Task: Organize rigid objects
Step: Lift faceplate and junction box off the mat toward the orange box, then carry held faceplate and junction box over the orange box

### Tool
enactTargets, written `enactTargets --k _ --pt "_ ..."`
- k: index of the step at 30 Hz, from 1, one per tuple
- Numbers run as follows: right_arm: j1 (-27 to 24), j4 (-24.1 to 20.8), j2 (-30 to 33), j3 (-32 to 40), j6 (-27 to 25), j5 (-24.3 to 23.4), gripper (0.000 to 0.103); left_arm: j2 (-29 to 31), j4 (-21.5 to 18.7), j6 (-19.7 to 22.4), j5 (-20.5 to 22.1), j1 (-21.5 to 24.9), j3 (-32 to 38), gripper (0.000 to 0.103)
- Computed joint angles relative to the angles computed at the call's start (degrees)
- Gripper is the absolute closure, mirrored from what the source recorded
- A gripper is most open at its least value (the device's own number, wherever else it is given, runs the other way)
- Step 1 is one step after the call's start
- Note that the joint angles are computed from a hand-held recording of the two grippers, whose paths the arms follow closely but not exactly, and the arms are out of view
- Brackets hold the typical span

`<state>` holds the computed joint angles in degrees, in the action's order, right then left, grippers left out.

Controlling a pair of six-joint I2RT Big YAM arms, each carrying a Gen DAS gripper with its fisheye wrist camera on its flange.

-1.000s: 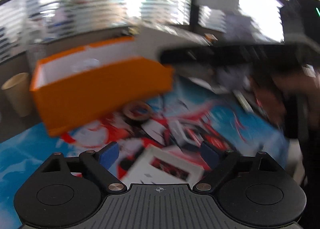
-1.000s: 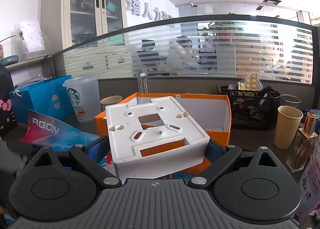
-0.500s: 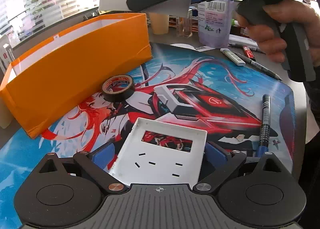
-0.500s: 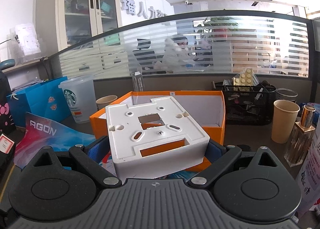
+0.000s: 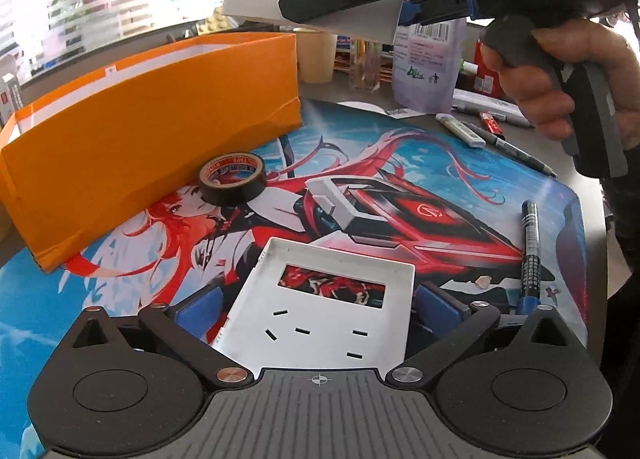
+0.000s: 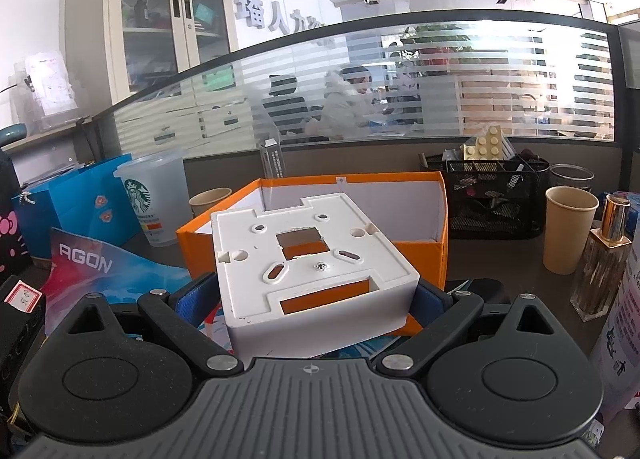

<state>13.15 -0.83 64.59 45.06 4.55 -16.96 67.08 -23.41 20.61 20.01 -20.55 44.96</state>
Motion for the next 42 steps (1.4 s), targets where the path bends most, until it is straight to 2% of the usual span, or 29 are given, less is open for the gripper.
enactTargets --k 1,6,9,12,20,31,42 --pt "-0.04 0.11 -0.01 -0.03 -0.03 -0.04 0.007 -0.28 -0.13 -0.49 -0.45 -0.2 0.07 0.009" --pt "0.22 0.24 -0.42 -0.38 -0.09 -0.1 0.007 -0.76 -1.47 -3.97 -4.47 -1.68 0.45 0.009" --pt "0.5 0.27 -0.74 -0.52 0.04 0.16 0.007 -0.82 -1.58 -7.58 -5.55 -1.73 0.72 0.009" --pt "0.7 0.27 -1.0 -0.62 -0.04 0.24 0.007 -1.83 -0.18 -11.3 -6.36 -1.6 0.6 0.009" --pt "1.1 0.08 -1.57 -0.28 -0.24 0.44 0.007 -5.0 4.2 -15.86 -10.84 -1.63 1.24 0.009" --pt "1.09 0.25 -1.23 0.18 -0.24 0.46 0.007 -4.78 7.79 -18.81 -13.94 -0.42 4.33 0.009" --pt "0.47 0.48 0.23 2.74 0.23 1.13 0.007 -3.58 9.19 -20.2 -16.2 -0.37 6.57 0.009"
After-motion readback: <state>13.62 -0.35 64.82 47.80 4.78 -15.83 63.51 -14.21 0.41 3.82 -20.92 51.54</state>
